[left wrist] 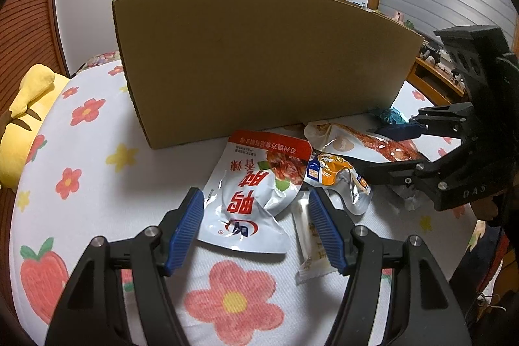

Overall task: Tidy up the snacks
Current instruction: 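Lower the left gripper onto the red-topped white bag while the right gripper lowers onto the chicken-feet bag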

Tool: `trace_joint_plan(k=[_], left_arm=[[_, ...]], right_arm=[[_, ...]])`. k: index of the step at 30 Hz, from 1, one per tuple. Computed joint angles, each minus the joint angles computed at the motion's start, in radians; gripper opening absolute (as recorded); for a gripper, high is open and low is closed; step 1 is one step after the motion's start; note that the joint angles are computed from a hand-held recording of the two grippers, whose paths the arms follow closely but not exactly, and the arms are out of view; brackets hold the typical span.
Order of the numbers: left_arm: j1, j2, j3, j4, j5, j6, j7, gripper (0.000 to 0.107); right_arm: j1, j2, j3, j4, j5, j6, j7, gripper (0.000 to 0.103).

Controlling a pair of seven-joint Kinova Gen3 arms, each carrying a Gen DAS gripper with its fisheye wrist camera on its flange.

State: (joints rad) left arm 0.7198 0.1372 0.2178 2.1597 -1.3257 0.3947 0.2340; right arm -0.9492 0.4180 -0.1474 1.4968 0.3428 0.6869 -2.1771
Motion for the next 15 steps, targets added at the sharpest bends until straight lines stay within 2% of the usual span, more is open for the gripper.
trace_joint_plan(k=[6,15], left_arm=[[-0.003,-0.001,-0.001,0.001,0.003,-0.004,-0.004,0.067],[-0.005,-0.003,-0.001,0.003,0.004,-0.007,-0.006,0.067]], right_arm=[[-0.025,-0.018,0.003,0.018,0.033,-0.009,-0.024,0.056],[-0.025,-0.030,0.001,0.046,0.042,-0.032,-0.047,0.055]])
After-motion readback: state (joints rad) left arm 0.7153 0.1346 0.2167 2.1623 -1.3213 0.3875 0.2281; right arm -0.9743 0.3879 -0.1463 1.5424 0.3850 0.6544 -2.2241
